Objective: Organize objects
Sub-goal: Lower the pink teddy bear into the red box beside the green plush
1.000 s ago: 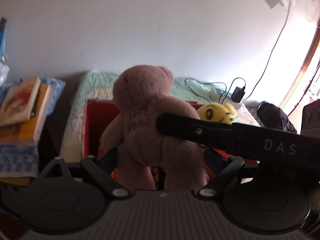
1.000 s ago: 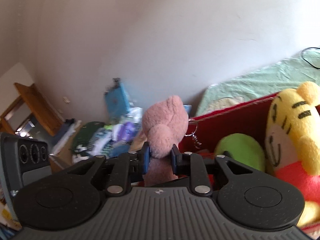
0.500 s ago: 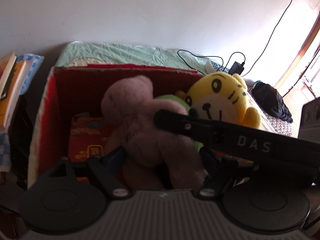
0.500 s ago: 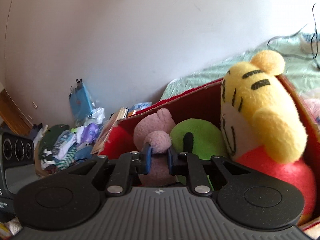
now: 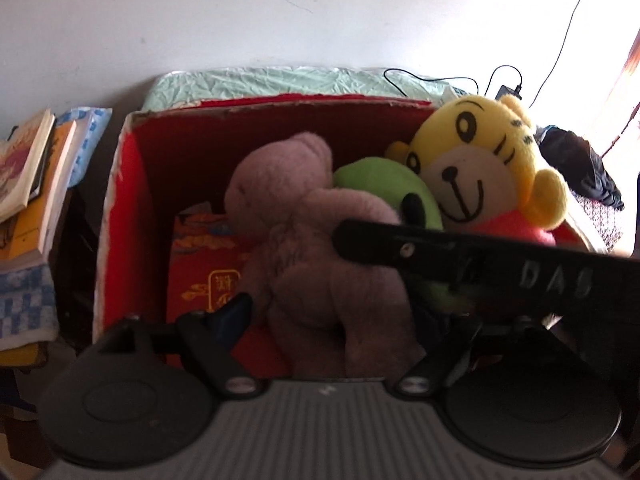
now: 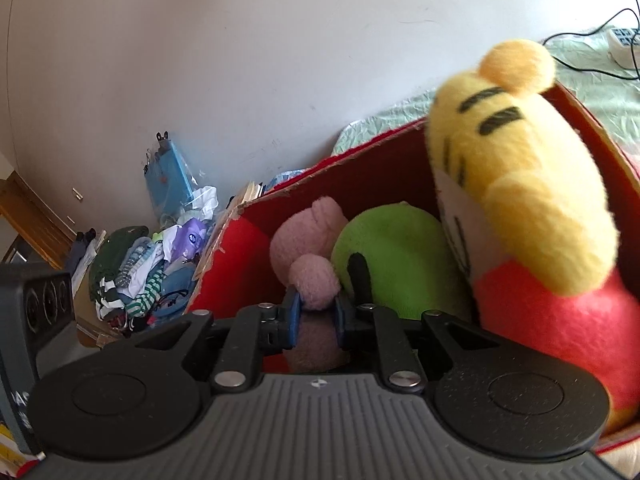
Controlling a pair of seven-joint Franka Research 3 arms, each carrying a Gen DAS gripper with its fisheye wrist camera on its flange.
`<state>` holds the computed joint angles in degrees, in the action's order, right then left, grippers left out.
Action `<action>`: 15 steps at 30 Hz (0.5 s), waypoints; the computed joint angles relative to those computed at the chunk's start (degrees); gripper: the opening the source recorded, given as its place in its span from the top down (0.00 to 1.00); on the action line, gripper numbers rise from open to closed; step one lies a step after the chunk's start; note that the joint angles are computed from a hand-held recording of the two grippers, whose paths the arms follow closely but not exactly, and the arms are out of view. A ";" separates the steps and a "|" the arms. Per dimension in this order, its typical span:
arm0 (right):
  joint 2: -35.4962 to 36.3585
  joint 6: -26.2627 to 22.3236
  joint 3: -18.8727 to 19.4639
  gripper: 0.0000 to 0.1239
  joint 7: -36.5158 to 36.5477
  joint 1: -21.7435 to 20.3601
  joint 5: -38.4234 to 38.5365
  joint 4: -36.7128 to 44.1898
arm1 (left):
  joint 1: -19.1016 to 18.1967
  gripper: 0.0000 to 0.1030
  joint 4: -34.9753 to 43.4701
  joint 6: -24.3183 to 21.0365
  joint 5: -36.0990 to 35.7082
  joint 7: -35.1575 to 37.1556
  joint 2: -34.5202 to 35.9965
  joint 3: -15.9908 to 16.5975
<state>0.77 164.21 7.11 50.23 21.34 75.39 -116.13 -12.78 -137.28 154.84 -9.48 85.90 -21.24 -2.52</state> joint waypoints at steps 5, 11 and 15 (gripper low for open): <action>-0.87 2.49 0.30 0.88 1.44 0.80 -2.79 -1.33 | 0.05 0.19 -0.31 -0.01 0.63 -1.15 -0.40 -0.11; 0.08 1.85 0.28 0.88 1.34 0.64 0.19 -0.41 | 0.65 0.11 2.19 -2.41 1.18 -2.94 1.96 -1.12; -1.01 1.56 0.18 0.87 1.25 0.68 -0.04 -1.28 | 1.73 0.11 2.91 -3.35 3.60 -4.64 2.16 -2.56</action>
